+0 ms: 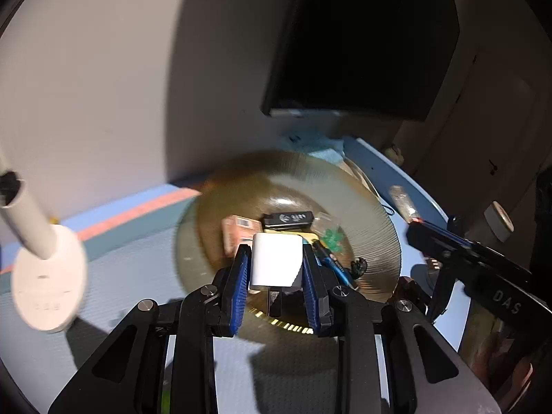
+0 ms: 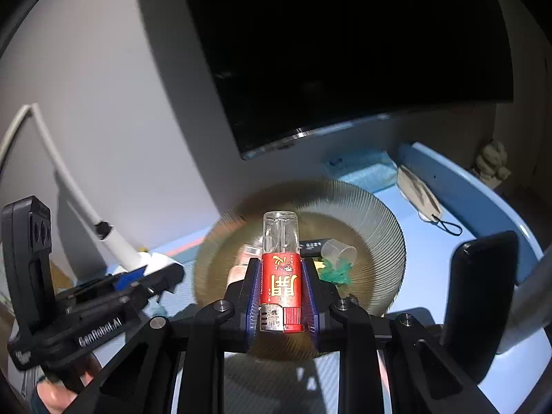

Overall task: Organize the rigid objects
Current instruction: 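Carry the white charger and red lighter into the glass bowl and release both, then move the left gripper to the blue-green figure while the right gripper approaches the green toy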

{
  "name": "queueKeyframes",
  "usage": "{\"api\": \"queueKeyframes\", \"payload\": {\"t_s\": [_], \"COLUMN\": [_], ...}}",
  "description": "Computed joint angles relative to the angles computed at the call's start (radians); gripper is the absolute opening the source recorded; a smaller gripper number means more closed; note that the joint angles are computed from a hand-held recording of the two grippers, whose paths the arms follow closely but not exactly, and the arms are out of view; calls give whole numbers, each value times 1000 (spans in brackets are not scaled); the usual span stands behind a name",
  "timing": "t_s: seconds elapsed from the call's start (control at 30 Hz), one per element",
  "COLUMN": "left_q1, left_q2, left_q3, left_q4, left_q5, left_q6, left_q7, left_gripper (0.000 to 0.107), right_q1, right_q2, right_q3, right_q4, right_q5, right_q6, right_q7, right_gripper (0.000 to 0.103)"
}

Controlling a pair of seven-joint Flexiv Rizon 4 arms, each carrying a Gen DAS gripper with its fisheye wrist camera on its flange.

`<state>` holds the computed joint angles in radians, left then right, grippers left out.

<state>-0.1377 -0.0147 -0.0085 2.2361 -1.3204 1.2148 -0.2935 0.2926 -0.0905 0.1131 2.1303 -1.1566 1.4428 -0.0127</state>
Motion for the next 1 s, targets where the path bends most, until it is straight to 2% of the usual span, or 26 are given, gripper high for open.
{"api": "queueKeyframes", "payload": {"t_s": [0.1, 0.2, 0.23, 0.27, 0.3, 0.33, 0.37, 0.4, 0.47, 0.53, 0.63, 0.7, 0.77, 0.83, 0.9, 0.93, 1.0], "left_q1": [-5, -4, 0, 4, 10, 13, 12, 5, 7, 20, 44, 67, 89, 118, 157, 183, 214], "left_q2": [-43, -80, -89, -93, -92, -88, -77, -57, -24, 19, 82, 126, 156, 177, 187, 187, 179], "left_q3": [-17, -31, -32, -34, -32, -32, -36, -38, -15, 17, 61, 91, 113, 139, 171, 189, 200], "left_q4": [-20, -38, -45, -50, -52, -51, -44, -31, -9, 28, 89, 144, 186, 229, 270, 284, 317], "left_q5": [27, 52, 65, 67, 70, 60, 9, -84, -113, -105, -117, -99, -86, -68, -27, 9, 29], "left_q6": [0, 12, 9, 2, -3, 4, 22, 56, 54, 47, 38, 53, 68, 66, 38, 18, 18], "left_q7": [-38, -71, -87, -102, -114, -118, -89, -29, -7, -18, -28, -57, -78, -106, -137, -157, -156], "left_gripper": [25, 26, 30, 45, 62, 72, 84, 84, 84, 84, 84, 84, 84, 84, 84, 84, 84], "right_q1": [18, 47, 55, 56, 59, 54, 47, 51, 67, 108, 133, 152, 154, 155, 152, 151, 154], "right_q2": [-65, -96, -106, -125, -145, -160, -163, -158, -133, -93, -45, -12, 9, 6, -11, -23, -60], "right_q3": [19, 3, -8, -26, -45, -39, -17, -24, -50, -90, -98, -119, -103, -83, -81, -80, -43], "right_q4": [-37, -45, -44, -47, -53, -60, -67, -59, -10, 33, 84, 110, 120, 119, 105, 94, 82], "right_q5": [156, 232, 242, 247, 255, 298, 360, 383, 401, 381, 339, 223, 119, 23, -112, -190, -209], "right_q6": [-22, -28, -12, 36, 82, 88, 50, 52, 126, 143, 171, 181, 177, 190, 204, 209, 188], "right_q7": [-125, -169, -170, -173, -181, -213, -248, -252, -249, -230, -212, -140, -85, -24, 80, 142, 156], "right_gripper": [22, 22, 22, 23, 31, 44, 49, 50, 50, 51, 58, 61, 64, 72, 85, 85, 85]}}
